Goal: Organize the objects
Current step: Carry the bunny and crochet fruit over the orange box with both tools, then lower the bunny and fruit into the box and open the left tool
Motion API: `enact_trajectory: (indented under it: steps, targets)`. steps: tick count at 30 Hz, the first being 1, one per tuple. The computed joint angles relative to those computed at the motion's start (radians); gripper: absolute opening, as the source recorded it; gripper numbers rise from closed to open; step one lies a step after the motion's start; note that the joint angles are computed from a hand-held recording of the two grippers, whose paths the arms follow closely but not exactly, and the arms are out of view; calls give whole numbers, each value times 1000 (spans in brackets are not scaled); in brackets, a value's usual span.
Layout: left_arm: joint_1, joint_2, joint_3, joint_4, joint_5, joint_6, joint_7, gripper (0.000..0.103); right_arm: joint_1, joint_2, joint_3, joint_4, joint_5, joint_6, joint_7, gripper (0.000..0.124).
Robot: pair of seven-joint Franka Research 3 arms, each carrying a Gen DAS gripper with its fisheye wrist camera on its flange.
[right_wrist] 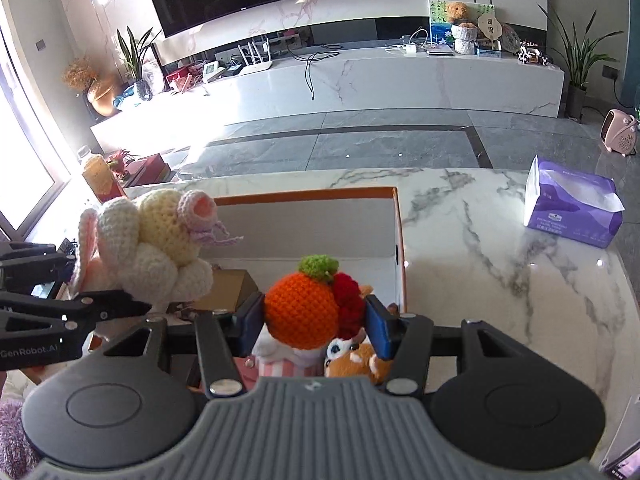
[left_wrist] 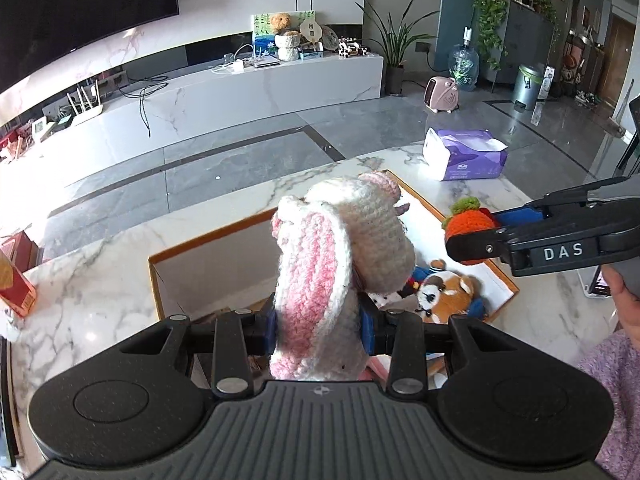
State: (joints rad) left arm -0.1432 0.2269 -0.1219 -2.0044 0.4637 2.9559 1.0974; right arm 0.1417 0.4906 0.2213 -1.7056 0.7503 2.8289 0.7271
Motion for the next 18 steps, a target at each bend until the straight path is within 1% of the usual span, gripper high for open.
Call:
enact_trajectory:
  steps: [3, 6, 8, 9, 10, 12, 15, 17, 18]
  targets:
    - [9, 68, -6, 89, 4, -49, 73, 44, 24, 49, -26, 78, -52, -14, 44, 55]
    - [16, 135, -10, 164, 6, -74, 154, 44, 32, 94, -36, 145, -101, -36, 76, 55]
    - [50, 183, -54, 223, -55, -124, 261, 44, 37, 122, -39, 185, -131, -57, 89, 55]
    - [51, 203, -58, 245, -68, -134, 294, 44, 43, 136, -44, 203, -149, -61, 101, 55]
    - [44, 219, -53, 262, -70, -138, 311, 44, 50, 148, -50, 217, -166, -61, 113, 55]
    - [45, 261, -63, 311, -96, -163, 368, 44, 59, 173, -59, 247, -197, -59, 135, 55]
    - [36, 315, -69, 378, -130, -207, 423, 44, 69, 209, -70, 294, -242, -78, 169, 55]
    - [17, 347, -56, 419, -132, -233, 437, 44, 78, 235, -81, 329, -272, -88, 195, 55]
    - [17, 366, -58, 445, -142, -251, 453, 44, 81, 246, -85, 343, -285, -93, 207, 55]
